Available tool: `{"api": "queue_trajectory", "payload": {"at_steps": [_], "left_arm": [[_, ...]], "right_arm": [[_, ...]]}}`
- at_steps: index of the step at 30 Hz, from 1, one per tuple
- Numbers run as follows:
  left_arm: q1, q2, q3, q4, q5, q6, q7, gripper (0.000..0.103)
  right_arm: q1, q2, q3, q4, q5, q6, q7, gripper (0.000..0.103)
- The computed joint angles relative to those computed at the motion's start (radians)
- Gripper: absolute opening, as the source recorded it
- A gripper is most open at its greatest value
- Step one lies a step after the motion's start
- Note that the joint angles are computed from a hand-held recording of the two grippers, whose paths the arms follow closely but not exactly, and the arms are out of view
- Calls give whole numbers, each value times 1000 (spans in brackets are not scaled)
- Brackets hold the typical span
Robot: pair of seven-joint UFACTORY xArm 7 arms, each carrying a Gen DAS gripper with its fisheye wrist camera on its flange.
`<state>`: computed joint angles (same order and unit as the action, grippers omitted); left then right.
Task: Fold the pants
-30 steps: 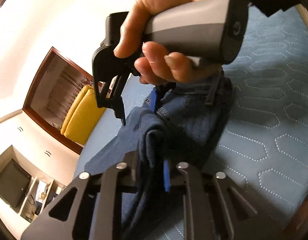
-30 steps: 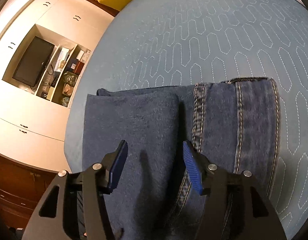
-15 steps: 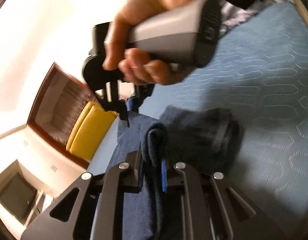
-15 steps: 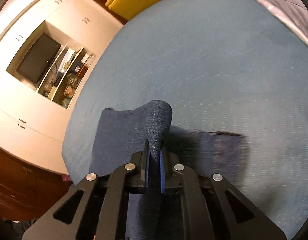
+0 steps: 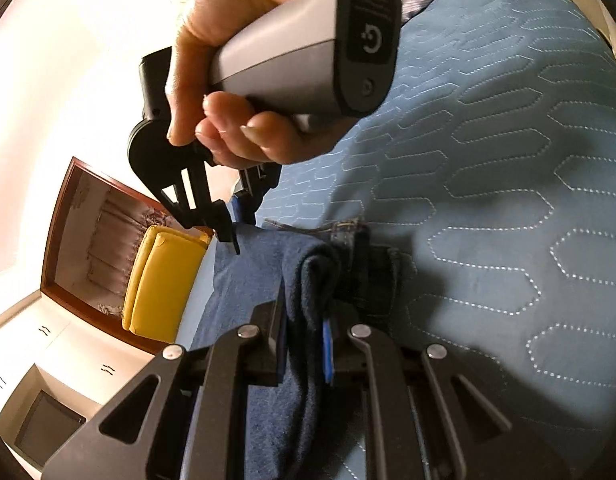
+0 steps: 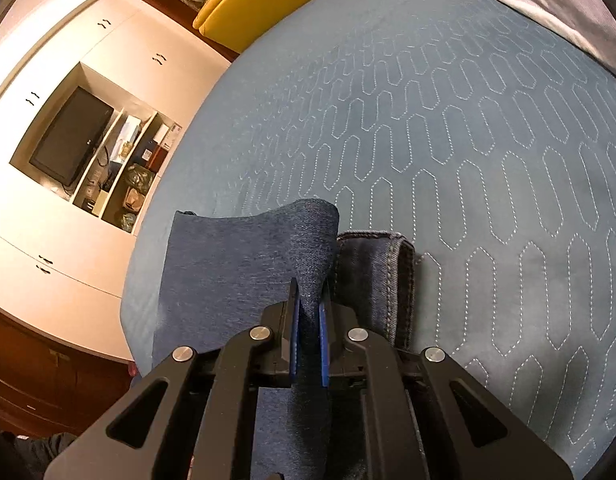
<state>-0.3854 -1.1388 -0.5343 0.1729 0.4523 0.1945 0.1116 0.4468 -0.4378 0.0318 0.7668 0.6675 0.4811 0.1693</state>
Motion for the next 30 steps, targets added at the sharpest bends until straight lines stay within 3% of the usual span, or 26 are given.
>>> {"api": "queue_trajectory", "payload": {"at_steps": [6,7,9,10,11,12,13,14,15,17,19,21,22,24,26,28,30], "left_arm": [[27,-2,-30,-9,2,-29,5,14],[68,31,-27,0,23,-66,-8,19],[90,14,-29,0,16,-83,-25,38],[99,-4,-16,-6,12,-107,-30,56],[80,-12,21,-10,5,-109,-15,71],[30,-14,85,-13,-11,-93,11,78],[-60,-44,186,-16,-42,-35,52,87],[-110,-75,246,-16,-70,4,80,89],[-163,-112,309,-3,-108,76,112,89],[-219,-155,429,57,-207,230,138,89],[-199,-122,532,149,-296,342,140,88],[-148,13,633,293,-368,453,139,86],[-137,66,666,340,-396,479,145,86],[-101,214,729,462,-464,532,118,87],[-84,304,746,527,-495,519,138,88],[-112,347,771,553,-529,480,214,101],[-234,361,858,597,-638,512,368,101]], "right_arm": [[-15,9,34,-16,-43,-30,68,8],[-29,14,49,-13,-73,-29,97,9],[-58,17,82,-4,-146,-20,162,19],[-73,13,101,3,-190,-18,196,23],[-97,2,124,10,-245,-7,246,26],[-118,-13,143,11,-293,0,295,27],[-146,-41,166,7,-346,0,354,28],[-168,-72,180,-2,-389,-8,401,31],[-220,-117,220,-8,-460,0,483,46],[-323,-184,313,16,-614,85,621,59],[-393,-232,420,78,-768,224,706,61],[-435,-260,532,136,-885,346,794,85],[-452,-271,593,162,-928,401,850,90],[-465,-257,678,206,-977,482,929,90],[-491,-204,768,274,-1015,583,1000,90],[-501,-136,847,321,-1044,637,1054,90],[-492,-92,880,327,-1070,627,1103,90]]}}
